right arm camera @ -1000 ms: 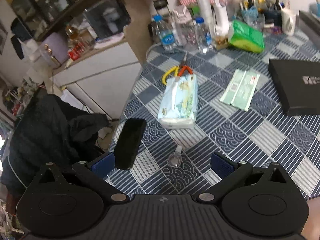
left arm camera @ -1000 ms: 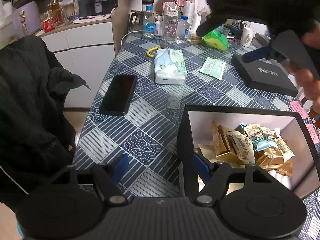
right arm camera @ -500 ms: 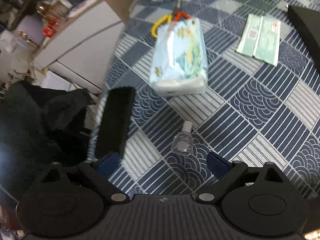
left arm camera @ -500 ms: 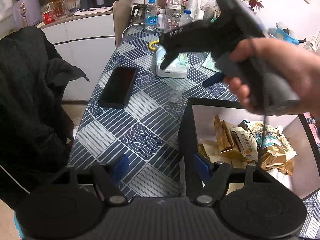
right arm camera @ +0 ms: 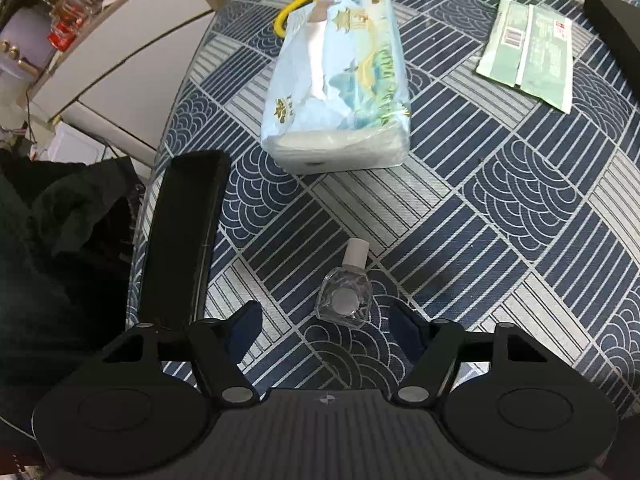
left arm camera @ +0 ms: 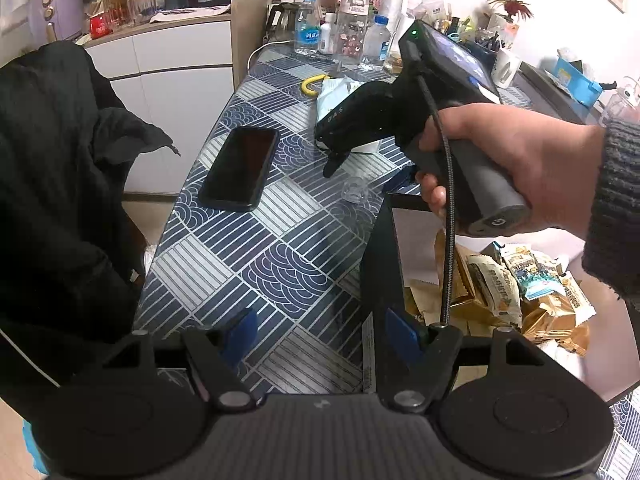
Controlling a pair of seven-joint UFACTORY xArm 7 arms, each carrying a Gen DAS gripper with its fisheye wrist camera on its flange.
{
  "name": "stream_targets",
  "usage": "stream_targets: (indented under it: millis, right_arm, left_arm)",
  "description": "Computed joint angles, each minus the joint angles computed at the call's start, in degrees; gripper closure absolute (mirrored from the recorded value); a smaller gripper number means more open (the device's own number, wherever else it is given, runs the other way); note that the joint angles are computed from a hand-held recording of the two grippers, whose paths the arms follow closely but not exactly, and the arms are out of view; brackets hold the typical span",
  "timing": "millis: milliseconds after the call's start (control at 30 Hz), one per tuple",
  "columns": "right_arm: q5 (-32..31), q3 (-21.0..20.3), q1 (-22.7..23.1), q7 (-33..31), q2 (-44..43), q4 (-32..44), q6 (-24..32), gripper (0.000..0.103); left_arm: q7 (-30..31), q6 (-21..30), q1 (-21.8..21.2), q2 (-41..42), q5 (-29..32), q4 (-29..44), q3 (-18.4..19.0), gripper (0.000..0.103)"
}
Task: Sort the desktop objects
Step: 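Move the right tool down toward the small clear bottle on the table, then close the right tool on the small clear bottle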
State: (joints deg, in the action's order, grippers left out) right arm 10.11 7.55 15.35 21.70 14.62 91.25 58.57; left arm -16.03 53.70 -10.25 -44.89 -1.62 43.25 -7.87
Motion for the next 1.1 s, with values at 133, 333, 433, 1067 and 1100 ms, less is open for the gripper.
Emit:
stream_targets:
  millis: [133, 333, 433, 1067, 1100]
  right_arm:
    - [-2.53, -0.22, 0.90, 0.81, 2.10, 3.04, 1.65, 0.041]
    - [-6.88, -0.71, 2.59, 1.42, 6.28, 9.12, 7.22, 0.047]
    - [-7.23, -0.89, 2.80, 1.81, 7.55, 10.93, 9.39, 0.052]
    - [-12.74, -1.89, 4.61, 0.39, 7.69, 11.21, 10.41, 0.068]
    - [-13.14, -1.96, 4.66, 0.63, 7.62, 11.07, 9.95, 0.068]
  left_arm:
    - [-0.46, 0.22, 0.21, 0.10, -0.03, 0.06, 0.06, 0.018]
    - [-0.62, 0.29, 0.37, 0.04, 0.13, -0.06, 0.16, 0.018]
    - [-0.68, 0.41, 0.34, -0.02, 0.00, -0.07, 0.27, 0.018]
    - [0.51, 0.79, -0.58, 0.24, -0.89, 0.38, 0.41, 0.018]
    - [0.51, 0.80, -0.57, 0.15, -0.86, 0.35, 0.32, 0.018]
